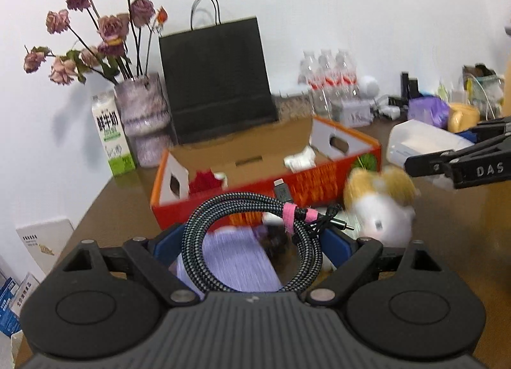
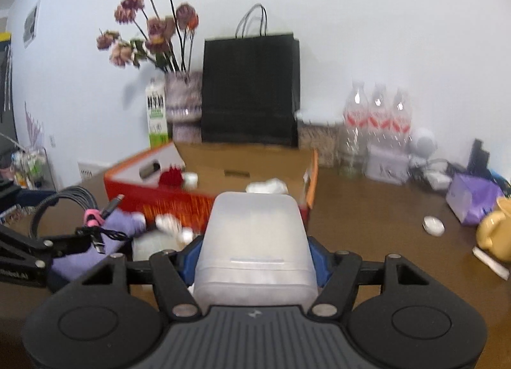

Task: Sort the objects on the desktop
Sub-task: 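Lower the black cable with the left tool while the right tool lowers the frosted box into the box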

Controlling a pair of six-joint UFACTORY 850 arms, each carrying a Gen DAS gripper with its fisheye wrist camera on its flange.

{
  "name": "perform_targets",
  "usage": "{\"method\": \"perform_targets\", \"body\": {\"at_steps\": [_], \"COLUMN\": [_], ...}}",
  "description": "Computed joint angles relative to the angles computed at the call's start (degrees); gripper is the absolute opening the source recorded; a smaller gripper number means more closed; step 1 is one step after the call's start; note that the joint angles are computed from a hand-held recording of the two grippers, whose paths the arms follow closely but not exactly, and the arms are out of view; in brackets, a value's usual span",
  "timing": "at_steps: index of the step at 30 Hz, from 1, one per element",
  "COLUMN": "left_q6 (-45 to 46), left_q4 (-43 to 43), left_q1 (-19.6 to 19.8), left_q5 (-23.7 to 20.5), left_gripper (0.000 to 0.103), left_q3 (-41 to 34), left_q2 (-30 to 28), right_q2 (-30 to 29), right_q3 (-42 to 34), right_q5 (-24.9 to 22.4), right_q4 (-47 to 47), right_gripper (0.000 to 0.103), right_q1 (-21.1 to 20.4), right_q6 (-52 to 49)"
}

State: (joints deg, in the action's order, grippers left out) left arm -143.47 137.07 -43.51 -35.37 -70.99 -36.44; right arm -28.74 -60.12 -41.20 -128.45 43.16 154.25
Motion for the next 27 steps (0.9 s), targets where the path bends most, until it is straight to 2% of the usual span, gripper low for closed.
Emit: {"method": "perform_targets", "body": {"at_steps": [6, 12, 15, 19, 23, 27], "left_q6": [-1.34, 4.53, 11.09, 25.46, 42.53, 57.1], "left_q4": [1.15, -4.7, -11.42, -25.62, -42.6, -56.66], "left_q1": [2.33, 4.91, 6.17, 7.31, 8.12, 8.61], "left_q5": [3.11, 9.56, 13.85, 18.11, 20.15, 20.08], "left_gripper": [0.091, 0.091, 0.091, 0.091, 0.091, 0.091], "left_q3": [-6.4, -17.25, -23.54, -31.69, -38.84, -44.34], "left_q2": [-2.05, -7.22, -10.67, -15.72, -20.39, -24.12], "right_q2": [-3.4, -8.69, -11.84, -15.94, -19.52, -22.69], "right_q3": [-7.5, -17.69, -23.04, -29.48, -34.47, -38.72], "right_q5": [0.93, 5.9, 8.72, 12.13, 15.28, 17.76], "right_q4": [-1.35, 2.04, 5.93, 11.6, 16.86, 23.36], "right_gripper": [0.065, 0.065, 0.065, 0.065, 0.065, 0.065], "right_q1": [-1.97, -4.55, -5.79, -7.41, -8.82, -9.88], "right_q6": [-0.87, -6.98, -12.01, -18.59, -23.91, -30.76]}}
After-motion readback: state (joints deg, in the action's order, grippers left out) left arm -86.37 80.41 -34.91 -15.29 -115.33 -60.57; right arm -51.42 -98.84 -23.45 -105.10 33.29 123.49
